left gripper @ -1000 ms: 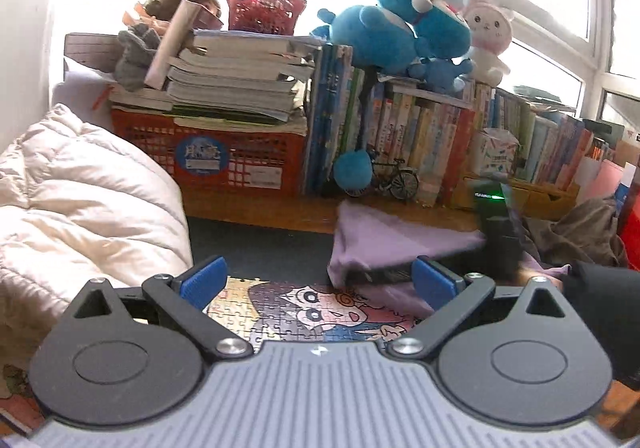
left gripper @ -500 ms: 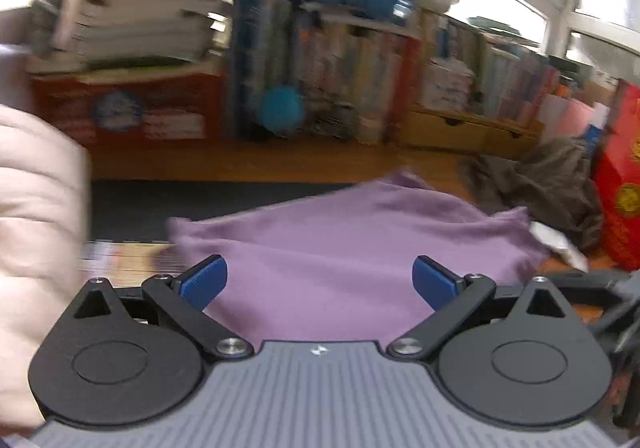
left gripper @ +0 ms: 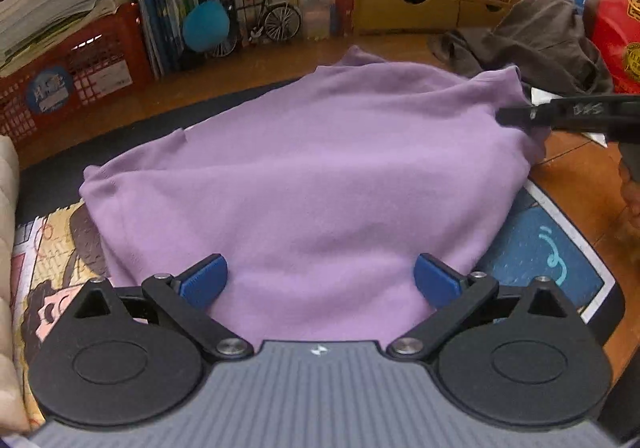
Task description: Fold clothes
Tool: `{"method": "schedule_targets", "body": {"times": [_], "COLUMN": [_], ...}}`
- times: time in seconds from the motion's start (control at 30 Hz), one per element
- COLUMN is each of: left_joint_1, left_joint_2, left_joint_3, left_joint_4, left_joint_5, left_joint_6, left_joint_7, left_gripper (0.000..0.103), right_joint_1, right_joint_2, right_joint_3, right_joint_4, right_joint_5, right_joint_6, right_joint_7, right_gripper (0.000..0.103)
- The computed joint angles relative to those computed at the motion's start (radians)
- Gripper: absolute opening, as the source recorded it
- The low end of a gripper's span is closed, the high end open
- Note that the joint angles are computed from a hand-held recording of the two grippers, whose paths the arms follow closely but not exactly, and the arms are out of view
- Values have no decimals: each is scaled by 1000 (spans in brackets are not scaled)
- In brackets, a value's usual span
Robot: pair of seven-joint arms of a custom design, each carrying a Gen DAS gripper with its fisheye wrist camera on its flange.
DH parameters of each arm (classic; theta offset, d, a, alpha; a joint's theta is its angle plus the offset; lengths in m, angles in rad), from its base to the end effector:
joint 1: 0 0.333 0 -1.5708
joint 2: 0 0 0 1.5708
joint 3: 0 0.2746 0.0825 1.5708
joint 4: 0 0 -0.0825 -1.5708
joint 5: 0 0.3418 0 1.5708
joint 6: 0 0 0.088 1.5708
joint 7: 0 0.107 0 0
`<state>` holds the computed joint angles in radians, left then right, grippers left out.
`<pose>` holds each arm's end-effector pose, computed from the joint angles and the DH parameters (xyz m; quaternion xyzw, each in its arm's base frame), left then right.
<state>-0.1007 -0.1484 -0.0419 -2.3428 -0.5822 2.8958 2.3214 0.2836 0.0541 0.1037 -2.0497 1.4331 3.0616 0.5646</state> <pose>0.4967 -0.0389 0.4514 -0.5223 0.7703 -0.2931 0.2190 0.5271 0.1295 0.4514 -0.6162 0.6148 -0.1471 0.4698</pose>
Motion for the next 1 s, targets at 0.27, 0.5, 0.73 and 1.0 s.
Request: {"method": "schedule_targets", "body": {"times": [0.27,0.5,0.73,1.0], "left_joint_1": [21,-96,-103,-27], "left_joint_2": [-68,-118,3,3], "left_joint_3": [40,150,120,41], "left_joint_4": [-46,-11,107,46], "left_joint_5": [34,-96,-264,-388], "left_joint_6": [-62,-27,-134,-133], "left_joint_7": [40,207,298,433], "left_gripper": [103,102,102,103], "right_joint_1": [-14,42,37,29], "right_joint_2": [-251,-273,213,583], "right_joint_3": [-65,-126,-81,-147], "right_joint_4": [-202,-138,355,880], "right_joint_5": [102,160,-303,-787], "right_joint_6": [-142,-143,-114,-544], "right_joint_7": [-98,-357,-145,341], "right_gripper": [7,60,84,76]}}
